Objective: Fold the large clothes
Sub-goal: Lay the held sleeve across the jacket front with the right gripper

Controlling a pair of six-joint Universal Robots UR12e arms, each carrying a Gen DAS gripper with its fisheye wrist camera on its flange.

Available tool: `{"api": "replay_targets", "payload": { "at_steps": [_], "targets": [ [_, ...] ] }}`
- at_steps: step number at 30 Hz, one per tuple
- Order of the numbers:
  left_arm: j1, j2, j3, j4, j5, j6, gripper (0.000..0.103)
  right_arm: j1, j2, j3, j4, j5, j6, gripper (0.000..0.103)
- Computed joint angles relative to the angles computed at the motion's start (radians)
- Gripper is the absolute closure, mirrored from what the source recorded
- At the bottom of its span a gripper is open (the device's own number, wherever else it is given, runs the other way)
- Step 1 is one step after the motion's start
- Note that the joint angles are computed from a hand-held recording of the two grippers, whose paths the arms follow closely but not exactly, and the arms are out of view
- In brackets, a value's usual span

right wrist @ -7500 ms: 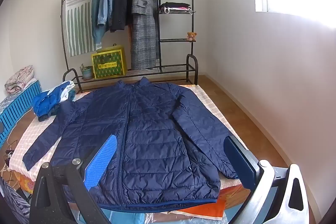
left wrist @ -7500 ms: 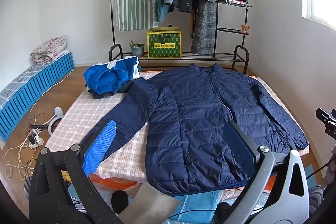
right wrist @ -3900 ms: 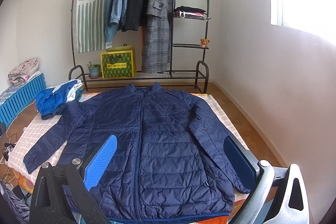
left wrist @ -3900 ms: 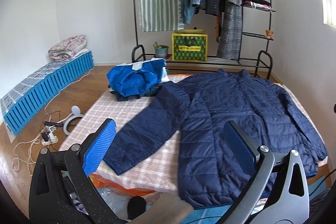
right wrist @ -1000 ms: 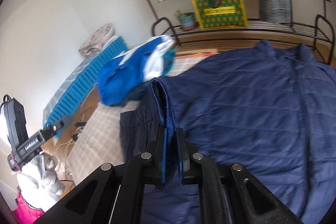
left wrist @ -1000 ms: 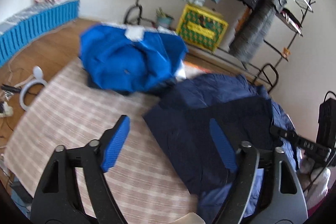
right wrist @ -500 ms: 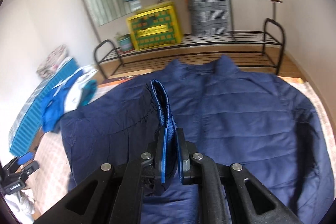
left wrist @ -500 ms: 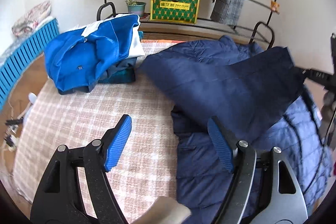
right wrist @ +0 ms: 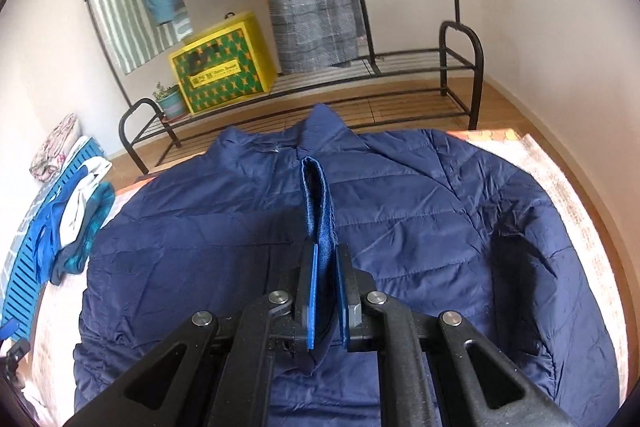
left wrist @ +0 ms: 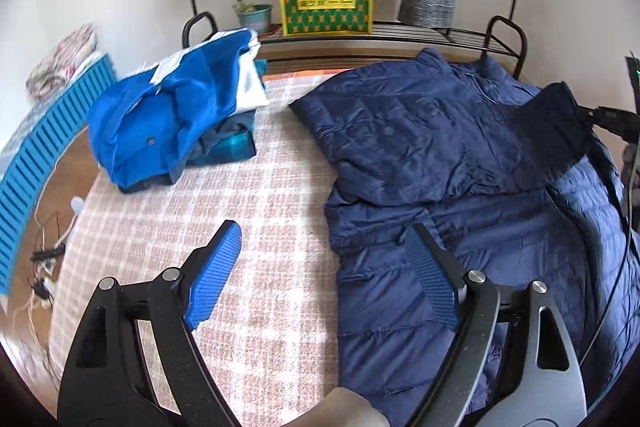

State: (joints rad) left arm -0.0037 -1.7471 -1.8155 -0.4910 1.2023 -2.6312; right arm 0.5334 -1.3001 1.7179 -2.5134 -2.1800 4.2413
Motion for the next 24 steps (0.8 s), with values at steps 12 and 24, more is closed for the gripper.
{"api": "replay_targets", "payload": {
  "at_steps": [12,24],
  "targets": [
    [-0.001,0.013,0.006,-0.014,-0.021,-0.036,0.017,-0.039,0.012,-0.009,0.211,0.101,0.114,0.085],
    [0.011,0.076,-0.042,0.081,-0.117,0.001,0.017,0.064,-0.088,0.033,0.145,-0.057,0.166,0.069]
  ]
}}
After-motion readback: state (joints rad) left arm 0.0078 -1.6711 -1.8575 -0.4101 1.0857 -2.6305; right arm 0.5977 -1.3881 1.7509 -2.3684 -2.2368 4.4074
